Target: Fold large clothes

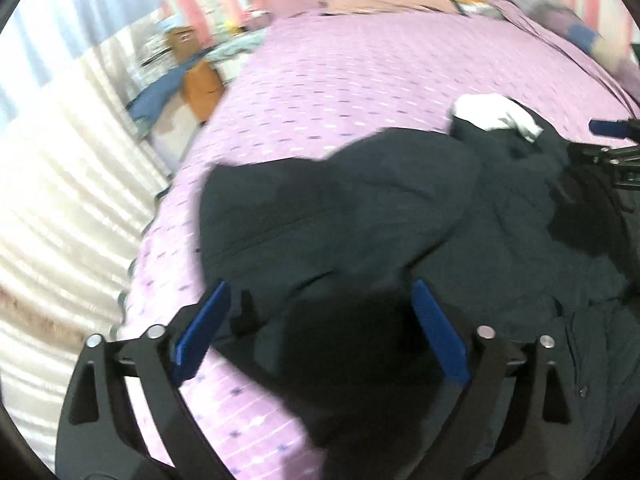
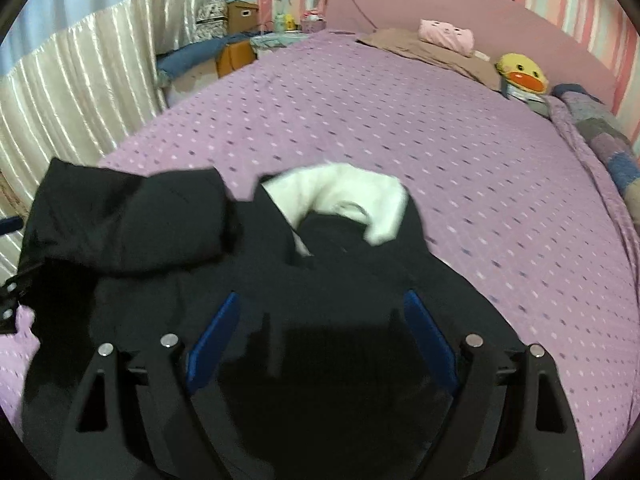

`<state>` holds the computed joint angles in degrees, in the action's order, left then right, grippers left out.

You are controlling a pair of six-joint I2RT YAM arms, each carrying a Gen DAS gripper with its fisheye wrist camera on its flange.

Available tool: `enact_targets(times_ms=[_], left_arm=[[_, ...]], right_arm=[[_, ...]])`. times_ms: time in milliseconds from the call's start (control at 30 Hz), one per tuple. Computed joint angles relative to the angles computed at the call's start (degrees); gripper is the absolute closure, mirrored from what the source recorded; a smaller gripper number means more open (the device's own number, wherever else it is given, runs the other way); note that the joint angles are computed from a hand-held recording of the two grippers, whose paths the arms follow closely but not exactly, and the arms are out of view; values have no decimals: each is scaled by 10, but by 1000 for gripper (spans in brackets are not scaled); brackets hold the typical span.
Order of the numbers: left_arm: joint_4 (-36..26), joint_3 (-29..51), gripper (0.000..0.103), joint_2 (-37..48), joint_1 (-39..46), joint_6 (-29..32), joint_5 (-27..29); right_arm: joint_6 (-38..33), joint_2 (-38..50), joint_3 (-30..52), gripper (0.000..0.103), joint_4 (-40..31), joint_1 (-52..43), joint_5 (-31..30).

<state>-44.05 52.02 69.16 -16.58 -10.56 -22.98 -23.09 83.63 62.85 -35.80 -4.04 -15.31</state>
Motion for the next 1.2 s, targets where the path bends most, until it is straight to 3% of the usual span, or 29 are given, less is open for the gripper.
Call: enact_targets(times_ms=[100,233,367,467,567,600,633,667,767,800,833,1033,1200], left_arm=[[-8,-58,3,-74,53,29,-19],[-12,-111,3,-126,162,91,54],[14,-147,3,-155,158,91,51],[36,-160,3,-147,220,116,116],[53,-166,27,-110,297,145,233],[57,-166,41,-93,307,151,255],[60,-166,51,-80,316,156,272],[65,-168,53,-71,319,156,277],[79,-172,65,-55,312,147,278],[84,-167,71,-43,311,143,278],[90,-165,76,-33,300,131,274],[66,-157,90,-38,283,116,249],[60,-133,95,-13,210,72,179]], right_arm=[[20,25,10,19,26,63,38],[52,77,52,19,22,116,54],[77,147,118,19,-7,148,43],[87,188,146,19,-23,166,55],[93,223,160,19,-35,172,46],[94,227,159,19,-34,171,41],[95,233,158,21,-33,171,30],[95,236,157,24,-33,169,17],[95,227,140,56,-13,174,31],[96,227,140,83,-12,176,37],[95,222,137,89,-13,176,40],[74,168,107,97,-5,178,51],[71,88,72,98,-18,157,58]])
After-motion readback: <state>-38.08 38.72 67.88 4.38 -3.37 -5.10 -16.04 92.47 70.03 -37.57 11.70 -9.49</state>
